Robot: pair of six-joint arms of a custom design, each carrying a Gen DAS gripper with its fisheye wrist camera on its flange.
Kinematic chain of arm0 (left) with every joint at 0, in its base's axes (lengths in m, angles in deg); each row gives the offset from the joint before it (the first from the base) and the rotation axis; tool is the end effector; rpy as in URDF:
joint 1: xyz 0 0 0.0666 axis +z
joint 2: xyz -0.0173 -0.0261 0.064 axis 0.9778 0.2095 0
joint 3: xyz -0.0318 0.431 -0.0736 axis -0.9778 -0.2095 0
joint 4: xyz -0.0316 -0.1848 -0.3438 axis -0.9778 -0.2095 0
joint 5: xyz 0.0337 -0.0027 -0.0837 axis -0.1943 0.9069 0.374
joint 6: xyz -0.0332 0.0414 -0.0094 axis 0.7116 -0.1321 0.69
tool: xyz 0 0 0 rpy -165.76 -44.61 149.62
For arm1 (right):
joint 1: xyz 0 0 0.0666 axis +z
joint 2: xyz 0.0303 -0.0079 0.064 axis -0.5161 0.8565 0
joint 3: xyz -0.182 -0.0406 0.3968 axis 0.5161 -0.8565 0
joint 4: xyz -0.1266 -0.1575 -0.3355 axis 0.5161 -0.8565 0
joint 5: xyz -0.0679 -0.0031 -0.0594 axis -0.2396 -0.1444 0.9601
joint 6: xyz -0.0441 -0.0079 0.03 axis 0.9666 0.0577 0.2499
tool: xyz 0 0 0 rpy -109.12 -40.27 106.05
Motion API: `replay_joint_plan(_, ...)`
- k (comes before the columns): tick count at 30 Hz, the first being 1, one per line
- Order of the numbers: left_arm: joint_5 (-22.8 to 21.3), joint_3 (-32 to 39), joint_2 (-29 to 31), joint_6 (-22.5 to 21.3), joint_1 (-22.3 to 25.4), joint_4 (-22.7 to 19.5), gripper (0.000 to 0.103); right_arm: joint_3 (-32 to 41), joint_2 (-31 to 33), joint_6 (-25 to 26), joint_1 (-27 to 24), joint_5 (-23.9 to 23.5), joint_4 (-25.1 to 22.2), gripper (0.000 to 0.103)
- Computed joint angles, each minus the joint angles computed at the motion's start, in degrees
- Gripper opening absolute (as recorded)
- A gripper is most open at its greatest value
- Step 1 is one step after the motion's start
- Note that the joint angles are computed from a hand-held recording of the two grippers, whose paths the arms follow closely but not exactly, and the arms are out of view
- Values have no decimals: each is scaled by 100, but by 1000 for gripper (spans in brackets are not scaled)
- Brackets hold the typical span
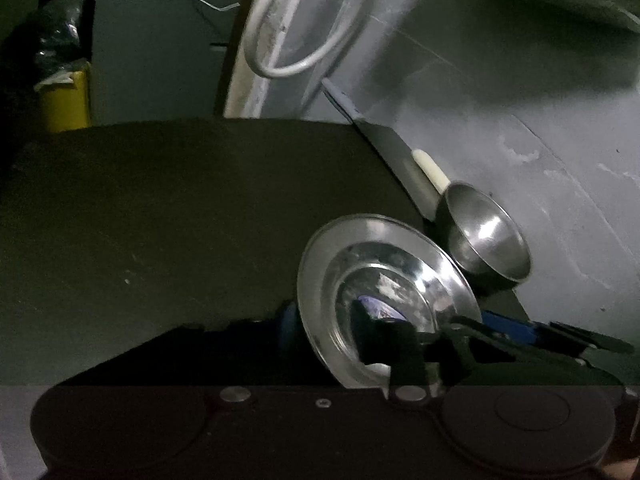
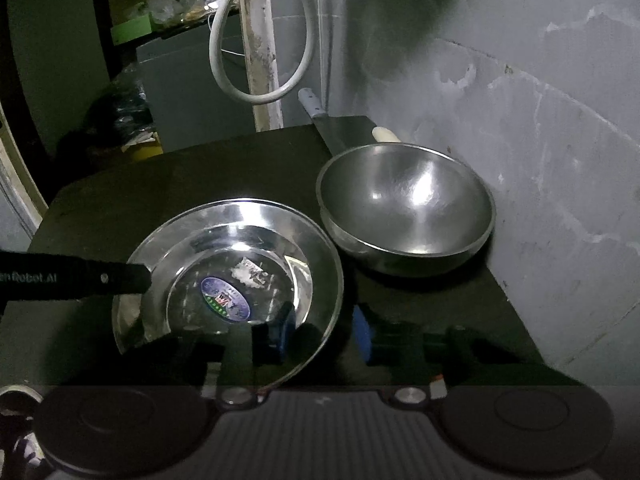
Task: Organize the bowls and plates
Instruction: 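Move both tools to the blue-labelled steel plate and close them on its rim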
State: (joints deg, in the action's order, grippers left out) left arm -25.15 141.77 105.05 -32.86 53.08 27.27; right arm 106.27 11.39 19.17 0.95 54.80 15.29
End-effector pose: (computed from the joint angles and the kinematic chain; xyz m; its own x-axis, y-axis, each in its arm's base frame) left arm 0.4305 -0.2110 0.3112 -0.7797 0.1408 -0.6101 0.4242 0.8355 -0.3493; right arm 0.2971 0.1656 0.3091 -0.6860 0.1885 -0.7027 0.2193 0.9745 0.0474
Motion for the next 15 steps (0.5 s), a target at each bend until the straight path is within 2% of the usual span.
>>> replay_joint_plan(5, -48, 8, 13, -53, 28, -20, 14, -26, -36, -106, -20, -65, 62, 26)
replay_joint_plan(15, 22, -214, -302, -142, 215, 186, 14, -5, -193, -193, 123, -120, 224, 25)
